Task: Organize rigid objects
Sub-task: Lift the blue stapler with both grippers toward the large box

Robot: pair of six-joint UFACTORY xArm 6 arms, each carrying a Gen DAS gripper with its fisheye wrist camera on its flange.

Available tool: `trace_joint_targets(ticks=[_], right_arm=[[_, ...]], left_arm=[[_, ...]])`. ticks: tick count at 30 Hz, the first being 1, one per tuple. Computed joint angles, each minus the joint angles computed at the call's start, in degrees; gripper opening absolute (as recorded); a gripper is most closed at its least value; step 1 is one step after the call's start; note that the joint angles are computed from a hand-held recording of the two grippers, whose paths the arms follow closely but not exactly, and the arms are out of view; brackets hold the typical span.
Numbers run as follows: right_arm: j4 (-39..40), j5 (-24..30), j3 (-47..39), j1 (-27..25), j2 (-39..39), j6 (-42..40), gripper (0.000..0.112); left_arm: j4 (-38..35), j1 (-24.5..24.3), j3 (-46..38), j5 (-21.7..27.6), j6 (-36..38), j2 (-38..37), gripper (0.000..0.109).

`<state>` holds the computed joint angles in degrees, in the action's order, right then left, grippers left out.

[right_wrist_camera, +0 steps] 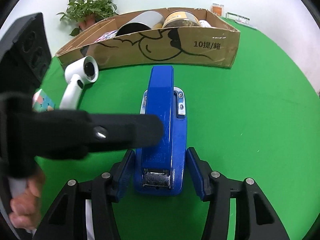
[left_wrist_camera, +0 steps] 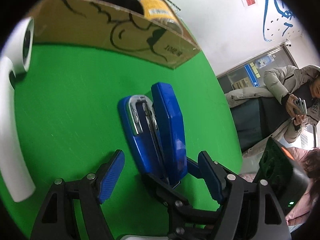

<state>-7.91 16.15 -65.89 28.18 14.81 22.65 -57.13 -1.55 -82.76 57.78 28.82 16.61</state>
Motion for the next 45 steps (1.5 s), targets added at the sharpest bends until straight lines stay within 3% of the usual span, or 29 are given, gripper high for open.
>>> trace_joint_targets(ticks=[8, 13, 18, 28, 34, 40, 45], right_arm=[[13.6, 1.2, 0.5, 0.7, -1.2, -9.5, 0.050], [21.1, 1.7, 0.7, 0.9, -1.8, -13.9, 0.050], [24.8, 2.6, 0.2, 0.7, -1.6, -16.4, 0.050], [20.0, 0.2, 0.3, 1.4, -4.8, -13.2, 0.050], [15.0, 1.3, -3.8, 1.6, -5.4, -10.0, 0.050], [11.3, 3.6, -11.6, 1.9, -3.0, -8.6, 0.050], [10.9, 7.8, -23.3, 2.7, 3.4, -9.5, 0.050]], left_arm=[[0.2, 0.1, -1.8, 2.4, -2.0, 1.3, 0.073], [3.2, -0.8, -1.5, 1.4, -3.8, 0.7, 0.058], [3.6, -0.7, -0.6, 1.8, -3.7, 0.0, 0.056], [2.1, 0.3, 0.0, -0.8, -1.5, -3.9, 0.056], [1.4, 1.8, -2.8, -0.6, 0.0, -4.7, 0.056], [1.3, 4.1, -8.4, 0.3, 0.5, -2.9, 0.056], [2.4, 6.0, -15.2, 1.5, -0.8, 0.9, 0.056]])
